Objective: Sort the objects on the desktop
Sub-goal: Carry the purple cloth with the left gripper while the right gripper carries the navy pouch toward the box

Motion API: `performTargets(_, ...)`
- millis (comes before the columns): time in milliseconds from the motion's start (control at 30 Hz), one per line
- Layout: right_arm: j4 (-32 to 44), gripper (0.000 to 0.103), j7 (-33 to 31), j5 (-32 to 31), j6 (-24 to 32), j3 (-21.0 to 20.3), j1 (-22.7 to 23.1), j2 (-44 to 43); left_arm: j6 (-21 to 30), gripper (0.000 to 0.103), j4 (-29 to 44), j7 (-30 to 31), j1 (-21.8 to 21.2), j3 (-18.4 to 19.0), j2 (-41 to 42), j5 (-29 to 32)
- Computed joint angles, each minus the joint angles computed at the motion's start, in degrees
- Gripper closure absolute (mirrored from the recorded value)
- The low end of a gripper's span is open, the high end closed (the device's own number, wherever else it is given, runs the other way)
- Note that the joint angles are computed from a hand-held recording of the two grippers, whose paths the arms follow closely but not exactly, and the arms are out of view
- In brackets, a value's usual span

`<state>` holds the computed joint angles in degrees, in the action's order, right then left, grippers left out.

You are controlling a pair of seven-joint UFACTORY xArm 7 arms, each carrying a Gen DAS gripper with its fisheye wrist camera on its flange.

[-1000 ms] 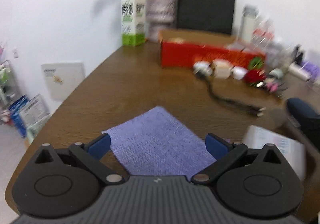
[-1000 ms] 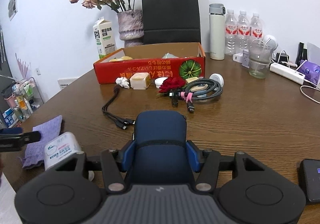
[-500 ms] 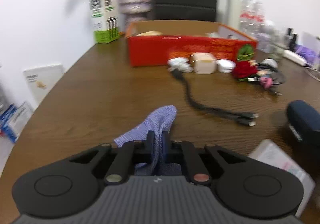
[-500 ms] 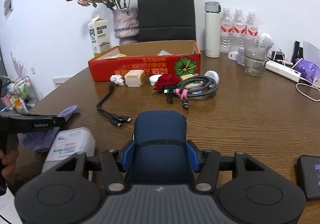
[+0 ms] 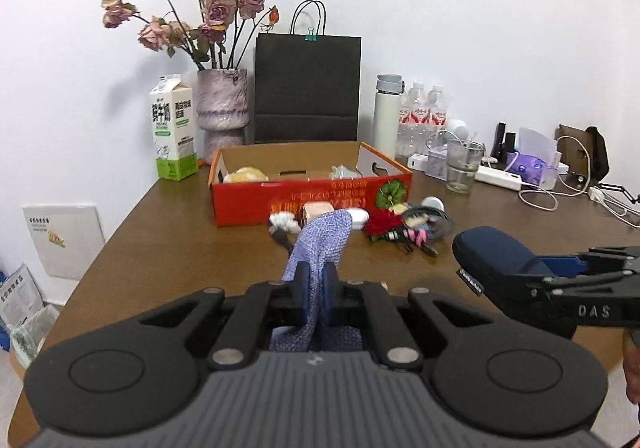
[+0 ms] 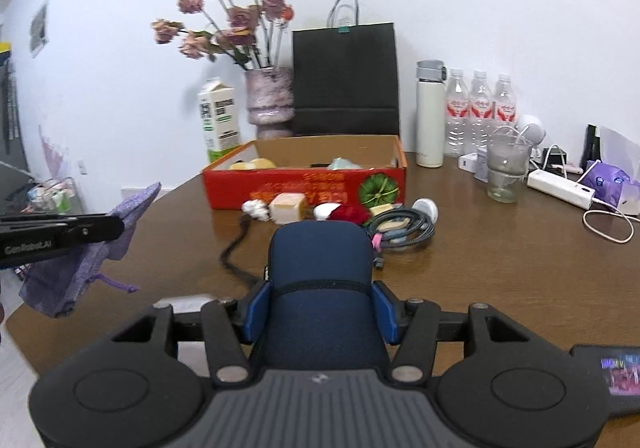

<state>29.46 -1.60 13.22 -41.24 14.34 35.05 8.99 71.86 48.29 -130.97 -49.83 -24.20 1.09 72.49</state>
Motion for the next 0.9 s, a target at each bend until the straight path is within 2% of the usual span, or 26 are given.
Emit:
performTargets(67, -2.79, 0.050, 1.10, -0.55, -0.54, 0.32, -0.23, -2.00, 2.52, 0.096, 0.48, -1.32, -1.65, -1.42, 0.50, -2.14)
performTargets(233, -11.35, 0.050, 2.24, 3.00, -3.27, 2.59, 1.08, -9.62, 8.91, 0.096, 2.50, -6.30, -6.85, -3.77, 2.89, -6.03)
performTargets(400, -18.12, 0.050, 1.24, 8.32, -5.01, 6.57, 2.29, -16.99, 15.24, 0.095, 5.63, -6.62, -11.82, -4.09, 5.10, -7.26)
performTargets(467, -19.33, 0.050, 2.04, 8.06, -4.93, 7.15, 2.22, -18.26, 16.73, 0.095, 6.46, -5.91, -13.16, -3.92, 5.62, -7.24)
performTargets(633, -18.47, 0.050, 2.21, 7.87, -4.94, 7.72, 1.28, -16.47, 15.96, 0.095, 7.07, -4.95, -14.09, -2.85, 5.93, -7.19)
performTargets(800, -16.52, 0.050, 1.90, 7.36, -6.88, 6.73, 1.24, -12.45, 10.95, 0.095, 5.66, -4.60, -12.25, -1.58, 5.04, -4.75)
performTargets(900, -14.48, 0.050, 2.14, 4.81, -5.11, 5.07, 0.87, -10.93, 7.98, 0.095, 4.22, -4.30, -10.16, -0.62, 3.68, -3.96)
